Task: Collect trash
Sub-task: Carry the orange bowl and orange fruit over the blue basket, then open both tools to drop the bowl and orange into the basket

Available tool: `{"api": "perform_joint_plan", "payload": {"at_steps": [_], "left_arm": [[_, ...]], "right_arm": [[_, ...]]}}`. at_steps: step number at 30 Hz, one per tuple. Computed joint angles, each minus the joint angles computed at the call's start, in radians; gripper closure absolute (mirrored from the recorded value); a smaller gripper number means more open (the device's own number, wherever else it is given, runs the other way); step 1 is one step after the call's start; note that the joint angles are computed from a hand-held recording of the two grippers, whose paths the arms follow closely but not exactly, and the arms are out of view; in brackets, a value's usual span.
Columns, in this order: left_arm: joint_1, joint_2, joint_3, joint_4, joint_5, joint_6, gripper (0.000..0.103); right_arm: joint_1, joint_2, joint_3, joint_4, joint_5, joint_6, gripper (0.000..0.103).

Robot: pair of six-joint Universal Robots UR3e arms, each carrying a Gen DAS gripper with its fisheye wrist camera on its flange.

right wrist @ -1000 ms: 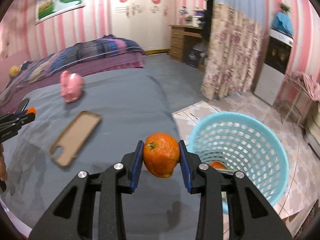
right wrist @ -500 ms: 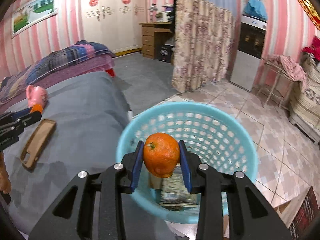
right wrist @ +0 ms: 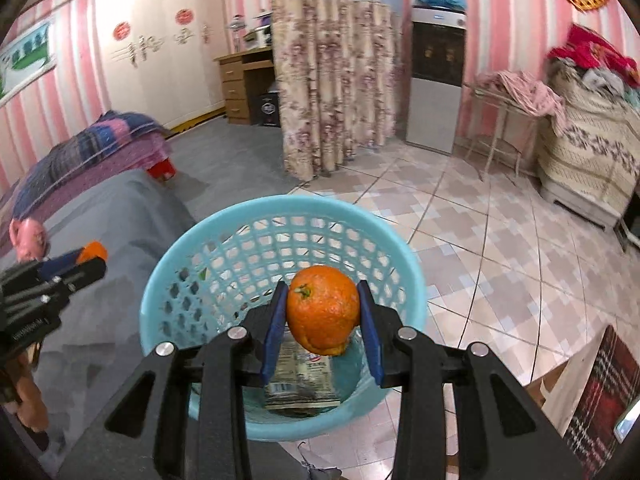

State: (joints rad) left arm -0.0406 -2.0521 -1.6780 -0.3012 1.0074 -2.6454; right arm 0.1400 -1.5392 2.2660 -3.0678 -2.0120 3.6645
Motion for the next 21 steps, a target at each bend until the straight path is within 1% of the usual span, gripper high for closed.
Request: {"api": "perform_joint_plan", "payload": {"at_steps": [2,5,11,13,14,15,19,21], "left_arm": [[-0.04,-0.04,0.034,0.018,0.022,-0.017,0.064],[-0.089,-0.1,0.108,0.012,0.051,-0.041,0.064],[-0.159,-0.181,0.225,0.008,0.102,-0.067,0.063],[-0.164,-0.187,0.245,-0.001,0.112,-0.071,0.045],[-0.16,-0.182,0.236,0.01,0.114,-0.076,0.033],[-0.161,-0.182,0.235,0.021,0.123,-0.086,0.028],[-0.133,-0.159,0.225,0.013,0.121,-0.082,0.027],[-0.111,-0.136,0.192,0.037,0.127,-0.081,0.02]], "right_arm": [[-0.02,-0.014,0.034,-0.033,0.011,0.003,0.068],[-0.04,-0.012,0.059,-0.065,0.017,0.0,0.068],[-0.038,0.019,0.06,-0.102,0.021,0.0,0.068],[-0.035,0.022,0.053,-0.1,0.019,0.006,0.068],[-0.036,0.026,0.055,-0.108,0.02,0.008,0.068],[-0.032,0.028,0.045,-0.097,0.018,0.012,0.068],[-0.018,0.062,0.014,-0.103,0.013,0.026,0.068],[-0.001,0.081,-0.015,-0.085,-0.002,0.03,0.068]]}}
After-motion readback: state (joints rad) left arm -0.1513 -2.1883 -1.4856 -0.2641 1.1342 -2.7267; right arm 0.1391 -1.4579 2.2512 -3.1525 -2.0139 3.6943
